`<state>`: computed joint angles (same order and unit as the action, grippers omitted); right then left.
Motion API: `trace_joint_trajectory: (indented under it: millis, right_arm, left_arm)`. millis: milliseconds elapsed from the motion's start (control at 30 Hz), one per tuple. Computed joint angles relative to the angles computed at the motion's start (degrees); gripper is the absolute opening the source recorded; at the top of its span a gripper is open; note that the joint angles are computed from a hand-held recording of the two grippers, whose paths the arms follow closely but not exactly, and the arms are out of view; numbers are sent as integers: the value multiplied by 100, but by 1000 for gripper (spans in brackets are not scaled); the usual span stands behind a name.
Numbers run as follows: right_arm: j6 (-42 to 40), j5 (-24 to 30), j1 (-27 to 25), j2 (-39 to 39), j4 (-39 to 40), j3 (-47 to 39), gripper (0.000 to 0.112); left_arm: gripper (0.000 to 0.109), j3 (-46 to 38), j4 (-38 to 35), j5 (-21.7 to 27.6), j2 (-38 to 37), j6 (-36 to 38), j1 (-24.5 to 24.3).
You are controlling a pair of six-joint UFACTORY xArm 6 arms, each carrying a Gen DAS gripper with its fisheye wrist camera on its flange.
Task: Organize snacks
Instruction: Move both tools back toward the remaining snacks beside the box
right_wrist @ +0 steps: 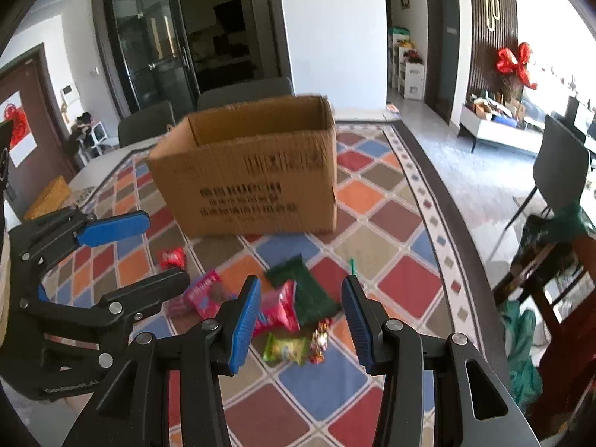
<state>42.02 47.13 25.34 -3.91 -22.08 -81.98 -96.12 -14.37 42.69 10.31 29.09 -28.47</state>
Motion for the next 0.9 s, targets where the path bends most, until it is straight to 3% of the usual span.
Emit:
trace_joint_trajectory:
  millis: [500,900]
  right_arm:
    - [-7,102,-70,-74,662,642,46]
    - [-113,74,-179,179,1025,658,42]
  left_arm:
    - [59,-492,-375,1032,646,483,73]
    - [59,-1152,-314,1369,1307,687,59]
